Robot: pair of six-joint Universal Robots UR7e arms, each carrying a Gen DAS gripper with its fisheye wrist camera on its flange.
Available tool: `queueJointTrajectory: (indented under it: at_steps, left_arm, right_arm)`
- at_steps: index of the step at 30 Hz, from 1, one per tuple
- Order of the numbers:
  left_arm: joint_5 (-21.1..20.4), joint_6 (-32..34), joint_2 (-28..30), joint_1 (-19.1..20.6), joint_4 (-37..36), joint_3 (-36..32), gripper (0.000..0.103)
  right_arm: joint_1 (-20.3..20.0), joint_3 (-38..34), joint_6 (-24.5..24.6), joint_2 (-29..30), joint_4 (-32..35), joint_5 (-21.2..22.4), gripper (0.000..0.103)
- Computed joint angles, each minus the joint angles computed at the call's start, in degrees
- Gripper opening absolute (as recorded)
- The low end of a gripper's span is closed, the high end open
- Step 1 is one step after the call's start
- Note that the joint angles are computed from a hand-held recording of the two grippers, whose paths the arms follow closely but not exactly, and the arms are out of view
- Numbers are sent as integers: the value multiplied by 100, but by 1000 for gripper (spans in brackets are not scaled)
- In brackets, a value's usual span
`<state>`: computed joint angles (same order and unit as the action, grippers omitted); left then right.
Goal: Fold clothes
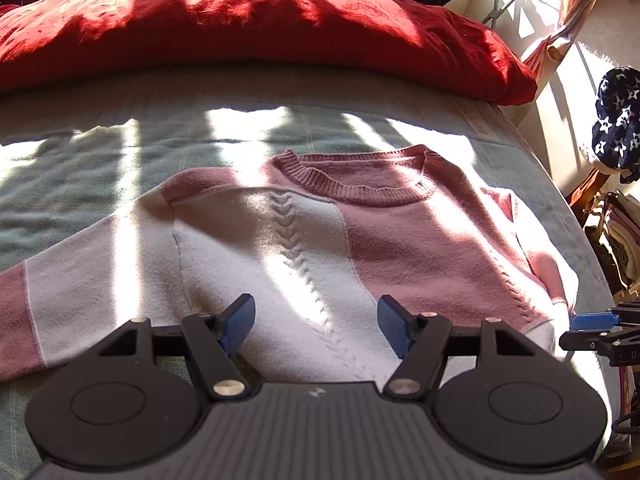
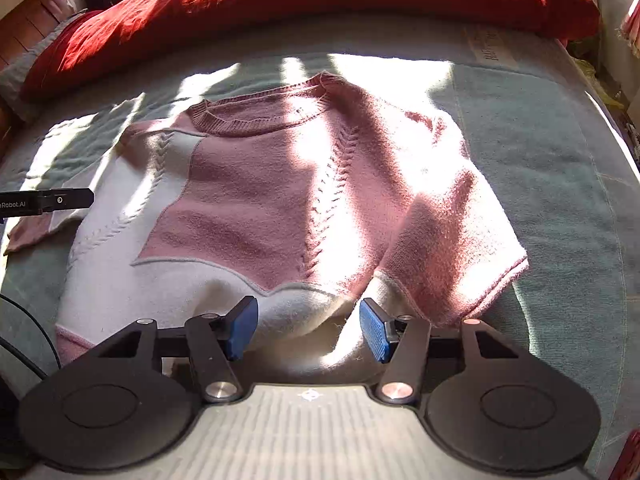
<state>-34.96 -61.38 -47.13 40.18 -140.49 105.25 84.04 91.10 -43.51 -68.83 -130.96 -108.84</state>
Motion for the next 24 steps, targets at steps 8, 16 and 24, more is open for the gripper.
queueJointTrajectory:
  at_steps: [8,16,24]
  left_arm:
    - [-286,486,507,7,-333,-532,70]
    - [-454,762,759,5,-264,-848,70]
    - [-505,871,841,38,-283,-958,70]
  right_arm:
    - [-384,331,929,-169,0,195,60]
    - [-547,582,469,-274,-523,382,13]
    - [-522,157,-356,-103,-1479,-470,11]
